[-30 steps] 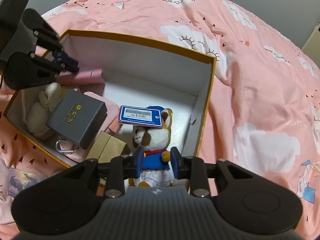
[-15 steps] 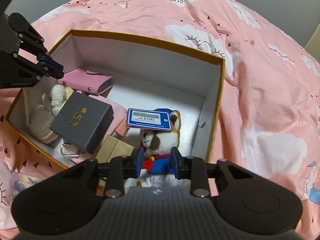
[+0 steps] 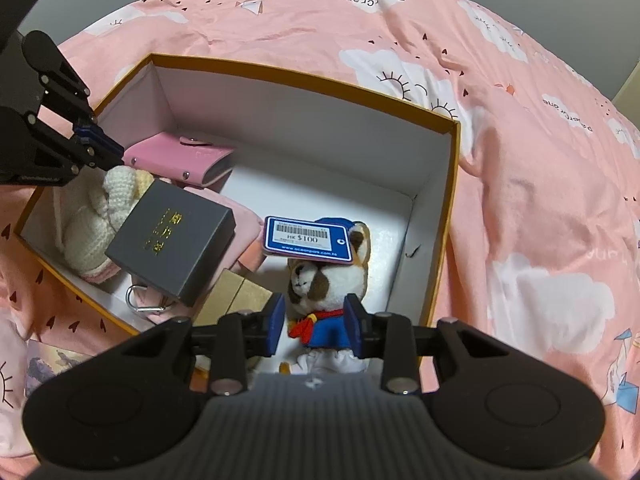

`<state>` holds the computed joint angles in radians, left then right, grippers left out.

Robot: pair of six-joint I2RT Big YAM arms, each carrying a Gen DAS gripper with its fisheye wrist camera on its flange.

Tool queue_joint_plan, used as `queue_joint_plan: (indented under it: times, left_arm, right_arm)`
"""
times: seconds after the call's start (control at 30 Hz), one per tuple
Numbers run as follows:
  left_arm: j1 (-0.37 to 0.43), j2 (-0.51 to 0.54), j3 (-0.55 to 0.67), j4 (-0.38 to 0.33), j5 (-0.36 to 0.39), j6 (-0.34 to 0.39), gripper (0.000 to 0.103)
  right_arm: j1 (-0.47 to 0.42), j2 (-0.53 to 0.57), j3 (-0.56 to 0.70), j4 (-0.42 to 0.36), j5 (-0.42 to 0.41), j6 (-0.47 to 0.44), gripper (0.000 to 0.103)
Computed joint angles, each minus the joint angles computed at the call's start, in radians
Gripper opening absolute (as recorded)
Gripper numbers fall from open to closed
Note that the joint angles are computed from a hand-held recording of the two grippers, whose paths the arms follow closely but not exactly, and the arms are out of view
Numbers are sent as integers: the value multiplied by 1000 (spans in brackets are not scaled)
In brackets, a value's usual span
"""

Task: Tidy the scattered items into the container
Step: 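Withdraw both tools from the box toward the remaining items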

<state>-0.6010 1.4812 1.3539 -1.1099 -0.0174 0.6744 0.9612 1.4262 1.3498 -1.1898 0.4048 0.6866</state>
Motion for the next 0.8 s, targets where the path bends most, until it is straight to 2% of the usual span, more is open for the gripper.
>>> queue_joint_plan:
  times: [0.17, 0.33, 0.47, 0.57, 0.8]
  left_arm:
    - [-31, 9, -21, 67, -50, 8, 11]
    - [-33, 75, 34, 38, -61, -90, 11]
    - [-56, 95, 16, 91, -139, -128, 10]
    - [-58, 97, 4, 144, -162, -180, 10]
    - [-60, 63, -17, 148, -164, -141, 11]
  right_arm:
    - [-3, -1, -8, 7, -10, 10, 36]
    - [1, -3, -15, 16, -19, 15, 37]
    - [0, -7, -20, 23, -19, 27, 38]
    - [2, -12, -25, 27, -19, 31, 38]
    - [6, -15, -28, 27, -19, 40, 38]
